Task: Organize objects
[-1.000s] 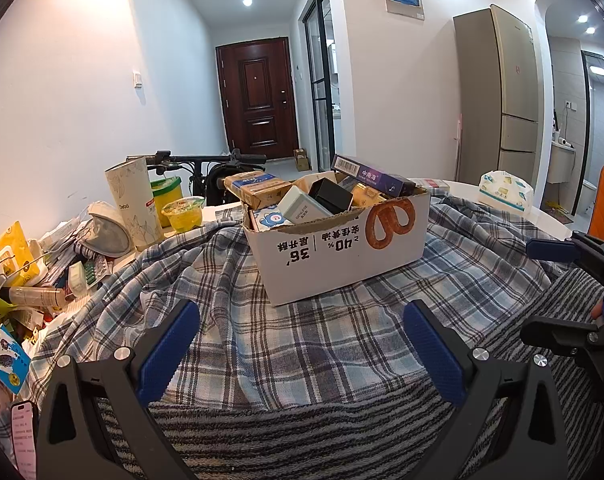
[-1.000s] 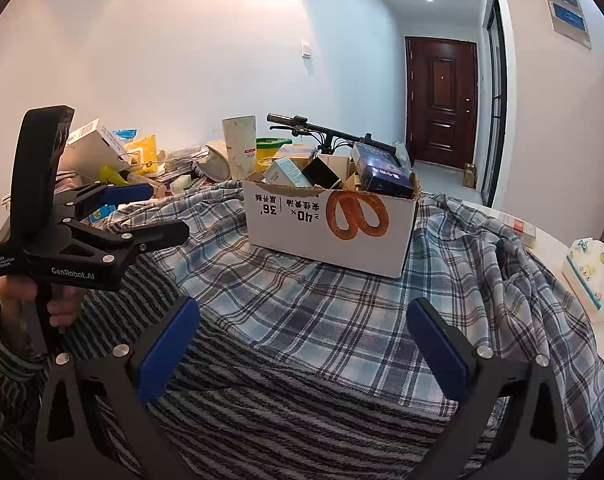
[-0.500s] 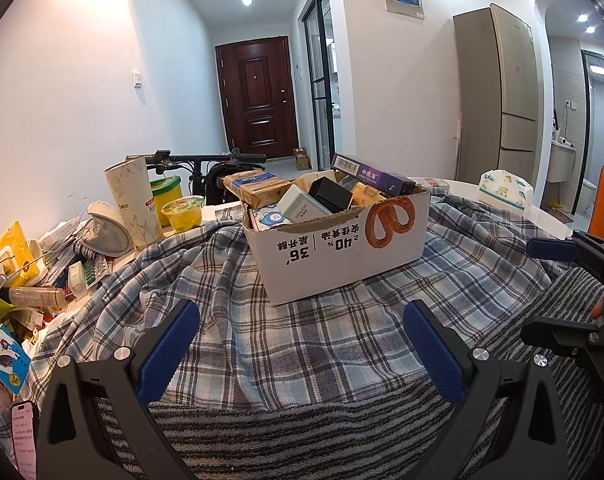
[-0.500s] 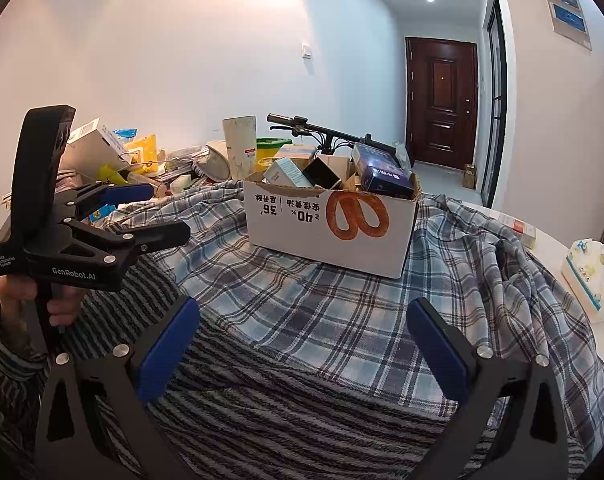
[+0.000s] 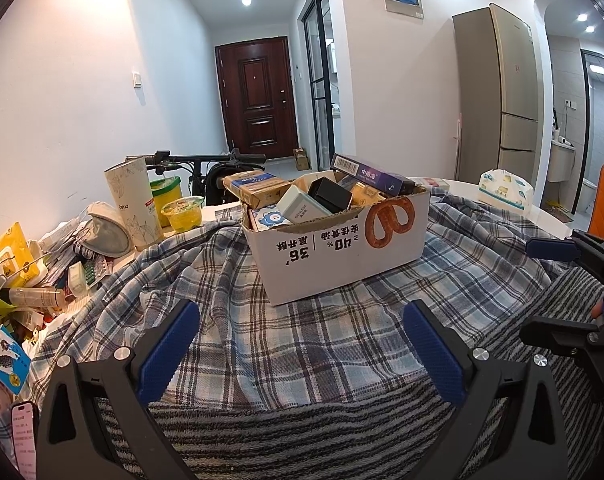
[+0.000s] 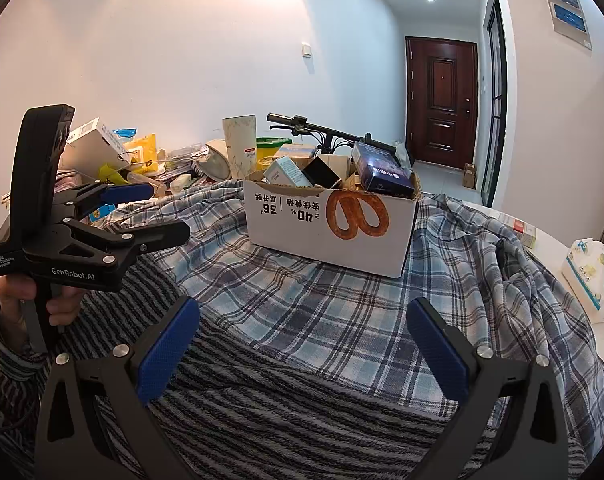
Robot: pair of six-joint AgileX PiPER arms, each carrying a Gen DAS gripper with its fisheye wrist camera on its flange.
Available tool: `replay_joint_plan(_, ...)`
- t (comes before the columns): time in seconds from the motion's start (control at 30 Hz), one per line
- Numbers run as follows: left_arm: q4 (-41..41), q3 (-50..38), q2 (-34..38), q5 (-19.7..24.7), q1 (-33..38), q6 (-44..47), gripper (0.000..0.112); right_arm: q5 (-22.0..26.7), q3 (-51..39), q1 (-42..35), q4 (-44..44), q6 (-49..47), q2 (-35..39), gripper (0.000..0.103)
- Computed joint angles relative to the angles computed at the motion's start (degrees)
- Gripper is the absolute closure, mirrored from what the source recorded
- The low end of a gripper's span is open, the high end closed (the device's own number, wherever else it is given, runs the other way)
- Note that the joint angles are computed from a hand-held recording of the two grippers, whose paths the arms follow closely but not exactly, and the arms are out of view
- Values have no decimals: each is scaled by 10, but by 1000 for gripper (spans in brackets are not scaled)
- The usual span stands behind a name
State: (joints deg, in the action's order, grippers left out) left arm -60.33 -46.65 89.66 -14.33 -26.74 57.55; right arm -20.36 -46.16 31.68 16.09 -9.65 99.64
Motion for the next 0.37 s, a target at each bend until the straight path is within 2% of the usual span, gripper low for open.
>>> replay_joint_plan(0.37, 22, 3, 4, -10, -4, -20, 9, 5, -2, -2, 0, -1, 2, 0)
